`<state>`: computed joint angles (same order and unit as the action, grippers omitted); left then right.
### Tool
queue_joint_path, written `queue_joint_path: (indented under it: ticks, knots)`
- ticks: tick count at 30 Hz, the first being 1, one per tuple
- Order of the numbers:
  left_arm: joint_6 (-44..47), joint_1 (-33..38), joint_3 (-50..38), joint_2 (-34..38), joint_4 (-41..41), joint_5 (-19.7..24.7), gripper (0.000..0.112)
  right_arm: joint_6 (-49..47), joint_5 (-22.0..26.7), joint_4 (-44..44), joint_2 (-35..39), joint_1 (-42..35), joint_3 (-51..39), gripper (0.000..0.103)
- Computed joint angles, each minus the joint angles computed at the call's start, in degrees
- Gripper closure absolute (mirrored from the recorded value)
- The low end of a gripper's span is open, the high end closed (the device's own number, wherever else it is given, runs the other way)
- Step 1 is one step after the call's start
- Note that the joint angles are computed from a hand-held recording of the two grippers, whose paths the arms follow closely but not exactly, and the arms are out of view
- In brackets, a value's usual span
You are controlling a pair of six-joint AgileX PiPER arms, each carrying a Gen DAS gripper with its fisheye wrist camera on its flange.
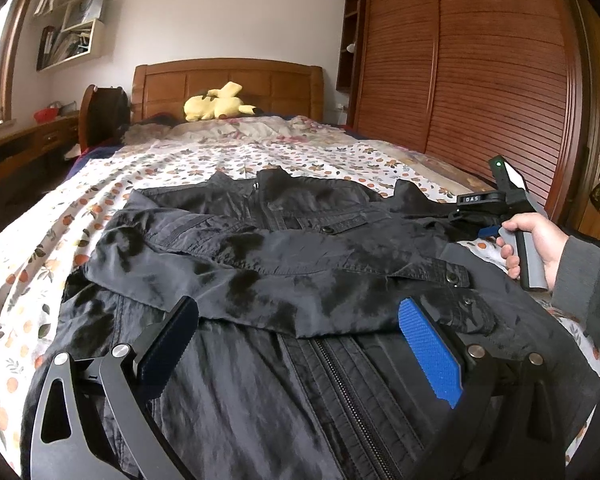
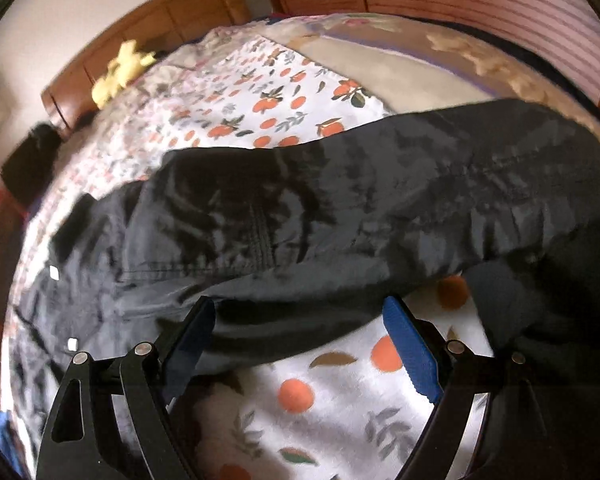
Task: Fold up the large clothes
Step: 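Grasp the jacket side edge with the right gripper and lift it inward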
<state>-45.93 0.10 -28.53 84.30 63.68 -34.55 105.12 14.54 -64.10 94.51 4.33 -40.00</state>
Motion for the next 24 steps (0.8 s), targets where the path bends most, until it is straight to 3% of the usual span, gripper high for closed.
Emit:
queue_joint_path:
  ticks: [2,3,4,7,9,12,15,24]
  knots:
    - [0.33,-0.22,-0.05,0.1,-0.23,0.21,0.011,-3.85,0.87,3.34,0.64,-0.26,-1.22,0.023]
    - [0.57,-0.33,-0.03,0.11,-0.4,0.31,0.011,-5.69,2.02,4.9,0.96,0.02,-2.03,0.035]
    - [0.61,-0.33,-0.05,0.15,-0.34,0.23,0.011,-9.04,3.04,7.44,1.56,0.27,-3.2,0.06]
    - [0.48,-0.25,0.01,0.14,0.03,-0.04,0.011,-15.16,3.57,11.7,2.37,1.54,-5.34,0.098]
    - [0.16,-0.23,-0.1,0.32,0.37,-0.18,0.011,-11.39,7.97,6.32,1.7,5.39,-6.39,0.099]
    - [-0.45,-0.01,-0.22,0.45,1.01,-0.21,0.011,-7.18,9.51,-0.05,-1.56,8.71,-6.09,0.1]
    - [-0.62,0.11,-0.24,0.44,1.2,-0.35,0.011,-8.6,14.35,-1.28,-3.64,13.25,-7.32,0.1]
    - [-0.28,-0.13,-0.23,0.35,0.7,-0.16,0.011,-17.8,18.36,3.24,-5.68,28.9,-12.77,0.1]
